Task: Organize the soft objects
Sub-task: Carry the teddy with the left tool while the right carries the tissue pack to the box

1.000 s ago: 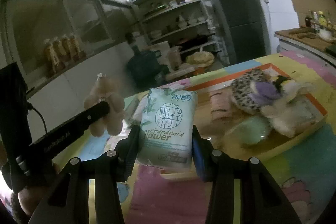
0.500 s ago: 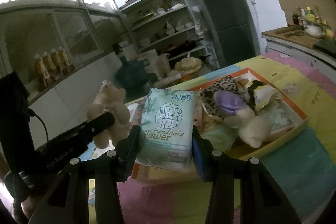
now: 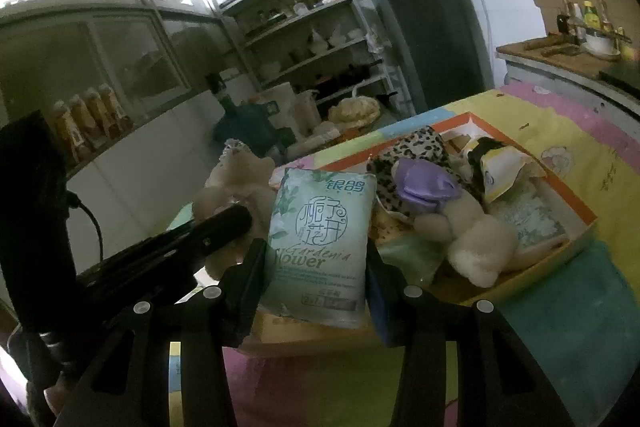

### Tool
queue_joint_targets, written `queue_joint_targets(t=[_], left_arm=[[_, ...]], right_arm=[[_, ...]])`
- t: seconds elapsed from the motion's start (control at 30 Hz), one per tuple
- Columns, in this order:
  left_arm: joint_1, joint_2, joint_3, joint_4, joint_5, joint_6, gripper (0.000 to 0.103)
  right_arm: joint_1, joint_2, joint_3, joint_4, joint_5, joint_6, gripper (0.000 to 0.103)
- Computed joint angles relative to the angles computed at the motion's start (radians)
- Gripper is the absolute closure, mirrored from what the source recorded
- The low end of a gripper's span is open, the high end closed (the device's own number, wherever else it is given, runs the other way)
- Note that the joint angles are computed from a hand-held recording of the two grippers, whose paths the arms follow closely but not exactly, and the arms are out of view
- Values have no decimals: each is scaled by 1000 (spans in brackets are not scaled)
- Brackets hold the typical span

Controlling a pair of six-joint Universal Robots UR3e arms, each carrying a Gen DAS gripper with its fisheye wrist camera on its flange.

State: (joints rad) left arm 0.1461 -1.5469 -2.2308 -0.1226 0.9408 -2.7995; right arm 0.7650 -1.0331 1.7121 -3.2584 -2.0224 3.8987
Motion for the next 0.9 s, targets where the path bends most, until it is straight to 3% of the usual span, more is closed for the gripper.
queue_joint_targets(t=[0.4,0.9], left_arm=[[-77,-183,141,9,51,-31,76],[-111,-317,286,-51,54,-44,76]], right_arm=[[-50,25,11,-1,49,2,56],[-81,50,-1,-7,75,-7,56]])
